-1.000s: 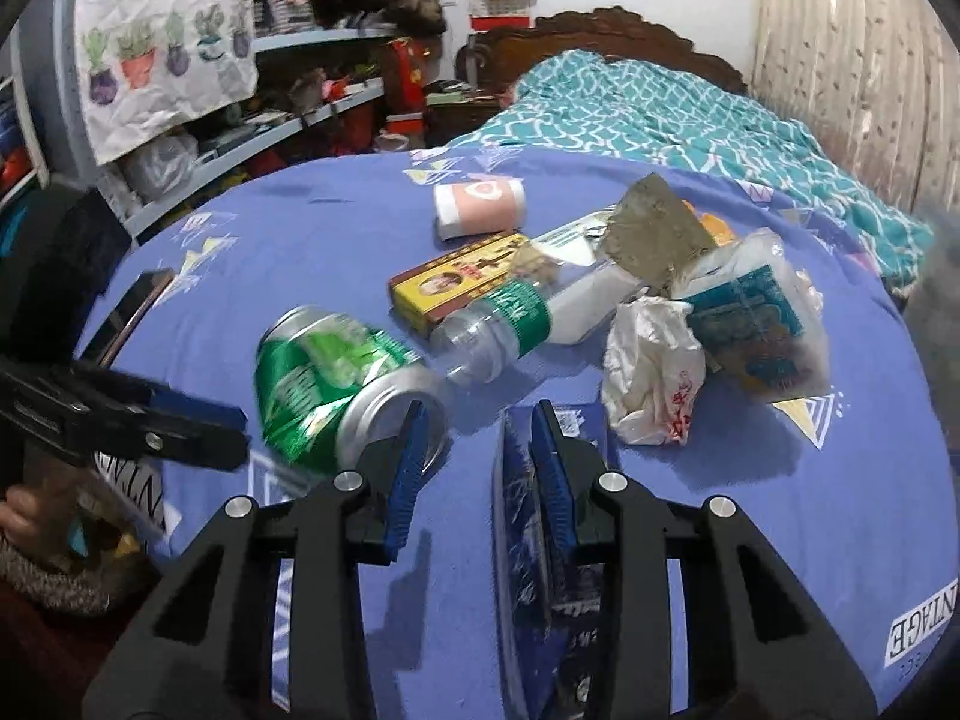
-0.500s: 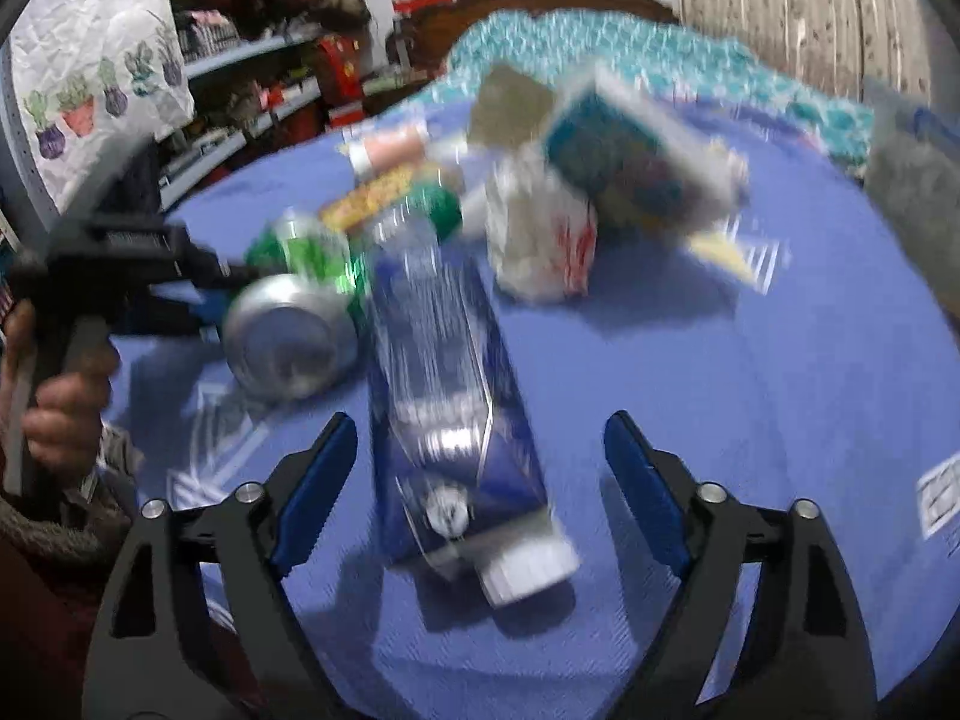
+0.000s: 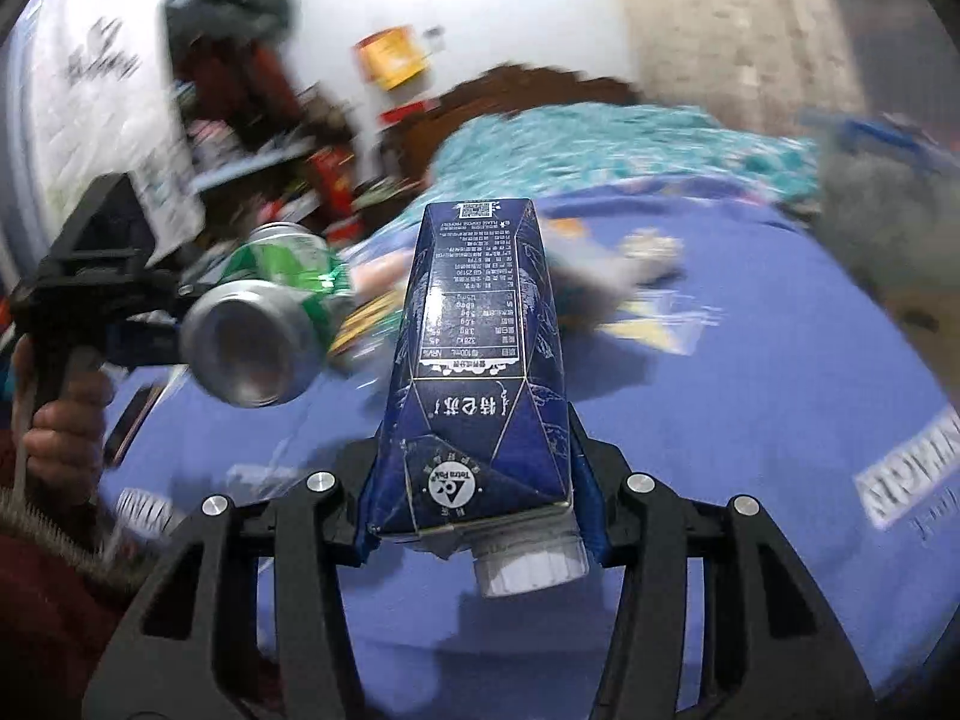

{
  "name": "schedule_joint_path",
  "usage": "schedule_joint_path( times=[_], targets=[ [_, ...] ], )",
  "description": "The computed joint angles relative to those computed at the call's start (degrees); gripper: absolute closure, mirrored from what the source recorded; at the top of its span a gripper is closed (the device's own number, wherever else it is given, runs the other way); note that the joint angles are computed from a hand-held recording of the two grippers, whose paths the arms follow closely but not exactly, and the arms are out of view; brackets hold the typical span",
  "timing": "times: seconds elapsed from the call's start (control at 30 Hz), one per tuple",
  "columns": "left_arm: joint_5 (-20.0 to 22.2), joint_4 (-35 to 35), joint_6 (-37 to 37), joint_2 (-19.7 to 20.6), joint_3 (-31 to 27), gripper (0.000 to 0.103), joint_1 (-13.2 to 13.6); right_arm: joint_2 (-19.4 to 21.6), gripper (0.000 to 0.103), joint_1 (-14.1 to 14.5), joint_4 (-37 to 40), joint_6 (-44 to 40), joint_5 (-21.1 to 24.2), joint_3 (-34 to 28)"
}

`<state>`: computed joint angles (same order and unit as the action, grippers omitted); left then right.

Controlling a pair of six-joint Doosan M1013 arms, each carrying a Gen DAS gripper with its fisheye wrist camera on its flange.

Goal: Collect trash
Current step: 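Carry both items to the beige bin and open both grippers to drop them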

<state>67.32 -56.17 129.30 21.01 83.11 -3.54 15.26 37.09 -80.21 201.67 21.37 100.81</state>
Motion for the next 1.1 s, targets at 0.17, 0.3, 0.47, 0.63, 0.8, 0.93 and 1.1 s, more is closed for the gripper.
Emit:
schedule_joint_path(
  times=[0.17, 0.3, 0.47, 0.63, 0.8, 0.93, 1.1],
  targets=[
    [1.42, 6.81, -1.36, 4.08, -8.21, 0.071, -9.05, -3.9, 0.051, -3.89, -6.64, 22.33, 4.22, 6.93],
    [4.33, 12.99, -5.0, 10.21, -18.35, 0.071, -17.27, -7.12, 0.051, -8.78, -7.41, 35.05, 5.06, 11.66],
    [5.96, 21.03, -8.14, 17.71, -30.29, 0.071, -25.38, -9.24, 0.051, -16.1, -7.94, 45.43, 2.24, 15.61],
    [6.37, 29.95, -11.58, 24.57, -40.7, 0.07, -31.47, -8.08, 0.046, -21.3, -4.85, 45.44, -0.85, 15.34],
    [5.65, 29.8, -13.42, 25.37, -42.02, 0.06, -32.13, -8.11, 0.033, -21.43, -7.45, 48.59, 3.98, 15.82],
    [5.18, 22.65, -8.87, 21.07, -36.85, 0.06, -29.19, -8.56, 0.034, -19.23, -10.22, 49.9, 10.58, 15.97],
    [3.34, 11.44, 4.92, 11.27, -22.2, 0.056, -23.02, -7.65, 0.047, -17.37, -16.6, 51.0, 7.5, 14.13]
  ],
)
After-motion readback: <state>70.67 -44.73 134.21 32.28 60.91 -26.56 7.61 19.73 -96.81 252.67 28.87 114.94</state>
